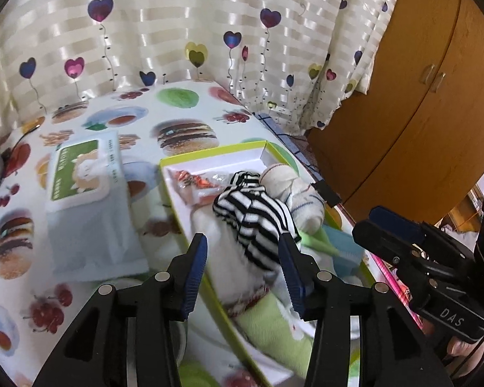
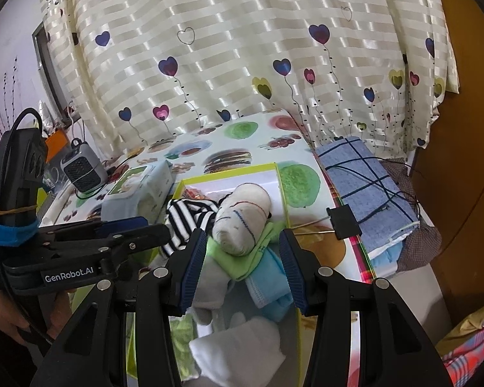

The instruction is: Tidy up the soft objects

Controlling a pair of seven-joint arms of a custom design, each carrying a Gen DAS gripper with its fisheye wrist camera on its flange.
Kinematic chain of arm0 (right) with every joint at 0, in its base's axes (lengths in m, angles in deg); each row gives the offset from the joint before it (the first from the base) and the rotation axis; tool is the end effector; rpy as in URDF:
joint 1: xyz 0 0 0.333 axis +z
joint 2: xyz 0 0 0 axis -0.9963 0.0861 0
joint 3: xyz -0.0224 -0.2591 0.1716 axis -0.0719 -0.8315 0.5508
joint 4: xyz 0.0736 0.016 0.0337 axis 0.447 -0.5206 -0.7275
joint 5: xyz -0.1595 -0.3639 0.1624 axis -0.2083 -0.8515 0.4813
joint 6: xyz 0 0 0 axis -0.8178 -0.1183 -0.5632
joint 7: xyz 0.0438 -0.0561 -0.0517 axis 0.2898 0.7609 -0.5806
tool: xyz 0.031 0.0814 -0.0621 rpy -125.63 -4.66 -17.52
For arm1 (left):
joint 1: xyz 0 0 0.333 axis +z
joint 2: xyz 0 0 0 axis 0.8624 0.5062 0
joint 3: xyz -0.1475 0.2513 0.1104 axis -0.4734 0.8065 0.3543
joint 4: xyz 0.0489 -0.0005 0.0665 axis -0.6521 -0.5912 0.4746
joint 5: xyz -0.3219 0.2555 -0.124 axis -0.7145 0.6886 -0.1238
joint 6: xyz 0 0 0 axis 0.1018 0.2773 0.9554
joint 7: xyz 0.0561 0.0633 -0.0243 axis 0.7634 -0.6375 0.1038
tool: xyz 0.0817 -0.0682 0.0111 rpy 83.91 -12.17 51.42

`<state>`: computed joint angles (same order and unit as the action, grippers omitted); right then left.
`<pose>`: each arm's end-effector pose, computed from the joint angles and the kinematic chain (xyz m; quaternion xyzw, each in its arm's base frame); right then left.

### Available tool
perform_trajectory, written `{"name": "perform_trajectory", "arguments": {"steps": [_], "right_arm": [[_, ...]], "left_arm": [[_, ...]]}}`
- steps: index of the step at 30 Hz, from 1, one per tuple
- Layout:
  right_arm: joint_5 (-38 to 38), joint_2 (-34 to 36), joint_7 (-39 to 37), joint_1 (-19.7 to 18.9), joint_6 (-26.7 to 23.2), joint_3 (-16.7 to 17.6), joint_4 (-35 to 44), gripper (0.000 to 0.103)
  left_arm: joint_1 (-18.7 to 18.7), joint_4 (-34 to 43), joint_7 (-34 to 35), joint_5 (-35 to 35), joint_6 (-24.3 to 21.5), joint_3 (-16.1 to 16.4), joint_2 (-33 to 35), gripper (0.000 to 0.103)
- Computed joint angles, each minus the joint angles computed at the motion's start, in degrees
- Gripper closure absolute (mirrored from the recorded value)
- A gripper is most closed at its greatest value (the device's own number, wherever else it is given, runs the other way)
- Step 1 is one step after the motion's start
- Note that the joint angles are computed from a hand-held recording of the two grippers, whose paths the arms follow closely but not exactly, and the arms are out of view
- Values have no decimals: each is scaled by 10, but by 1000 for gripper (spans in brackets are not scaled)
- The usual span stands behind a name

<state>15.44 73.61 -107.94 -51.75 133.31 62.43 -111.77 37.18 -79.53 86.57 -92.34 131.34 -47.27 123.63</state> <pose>0.5690 0.4026 0.4002 -0.4718 0.7580 -0.2975 0.3381 0.7366 -0.4471 0.4158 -0.3536 0.8611 -0.3650 0.0174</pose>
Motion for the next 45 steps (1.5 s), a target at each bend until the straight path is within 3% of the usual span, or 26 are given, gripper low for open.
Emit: {"name": "perform_trajectory", "arguments": {"steps": [9,18,29,37,45], "right_arm": [[11,-6,-20,23,-38,16,9,55],[28,-3,-45,53,-84,32,28,55],[46,17,-68,89,-120,38,59,54],[52,30,-75,110,-141,37,79,54],[58,36,-79,120,-145,35,84,54]], "left_arm": [[45,-263,52,-40,152,-22,-165,58],[77,-434,100,-90,235,-38,-280,58],[109,-569,175,-194,281,-52,-378,58],[106,-629,223,-250,307,-45,-424,58],[92,-654,220,-258,310,-29,-441,58]]}}
